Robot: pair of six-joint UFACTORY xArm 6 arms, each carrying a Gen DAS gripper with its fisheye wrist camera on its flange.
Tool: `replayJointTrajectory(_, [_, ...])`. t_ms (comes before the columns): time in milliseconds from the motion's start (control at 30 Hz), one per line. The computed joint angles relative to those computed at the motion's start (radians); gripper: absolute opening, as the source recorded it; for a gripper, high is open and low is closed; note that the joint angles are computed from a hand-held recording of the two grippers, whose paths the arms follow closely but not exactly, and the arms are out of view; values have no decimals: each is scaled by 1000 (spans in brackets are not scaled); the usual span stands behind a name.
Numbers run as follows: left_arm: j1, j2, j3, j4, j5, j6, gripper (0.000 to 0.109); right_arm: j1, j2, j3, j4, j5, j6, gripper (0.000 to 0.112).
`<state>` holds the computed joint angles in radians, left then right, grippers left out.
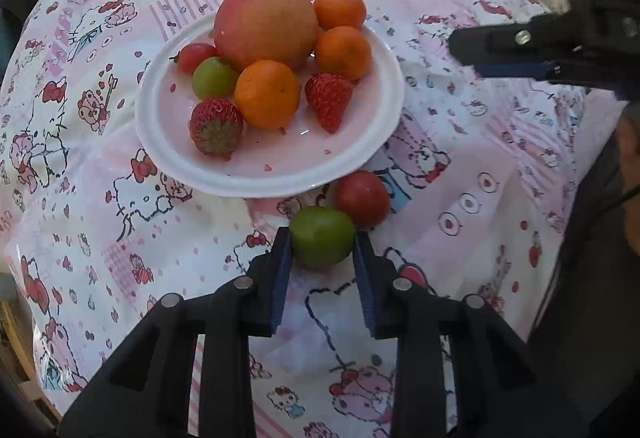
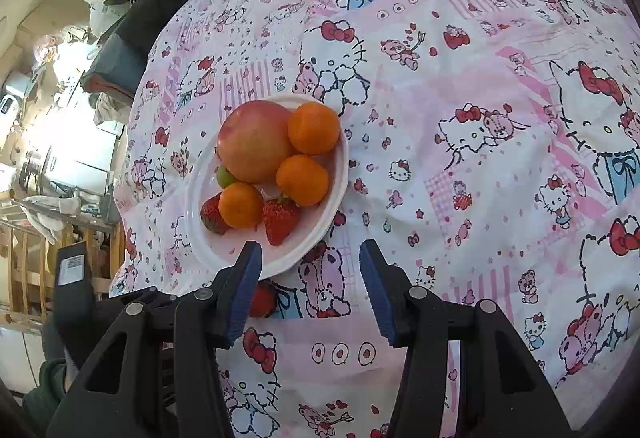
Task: Organize fruits
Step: 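Grasp a green lime with the left tool while the right tool grasps a cherry tomato, then carry the lime and cherry tomato over the plate with both tools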
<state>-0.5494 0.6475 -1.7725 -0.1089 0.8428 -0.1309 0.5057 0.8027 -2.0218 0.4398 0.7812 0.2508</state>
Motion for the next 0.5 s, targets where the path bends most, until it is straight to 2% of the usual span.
replayJointTrajectory(167, [19, -81, 93, -13, -32, -47, 27, 13, 51, -78, 27, 70, -32, 54])
replayJointTrajectory(267, [38, -134, 153, 33, -66, -143, 27, 23, 101, -147, 69, 134, -55, 54])
replayJointTrajectory(467, [72, -181, 218, 123, -117, -323, 27, 54, 246, -370, 56, 275, -50, 54])
replayJointTrajectory(500, [76, -186, 225, 136, -120, -342, 27, 61, 289, -443, 35, 312, -41, 54])
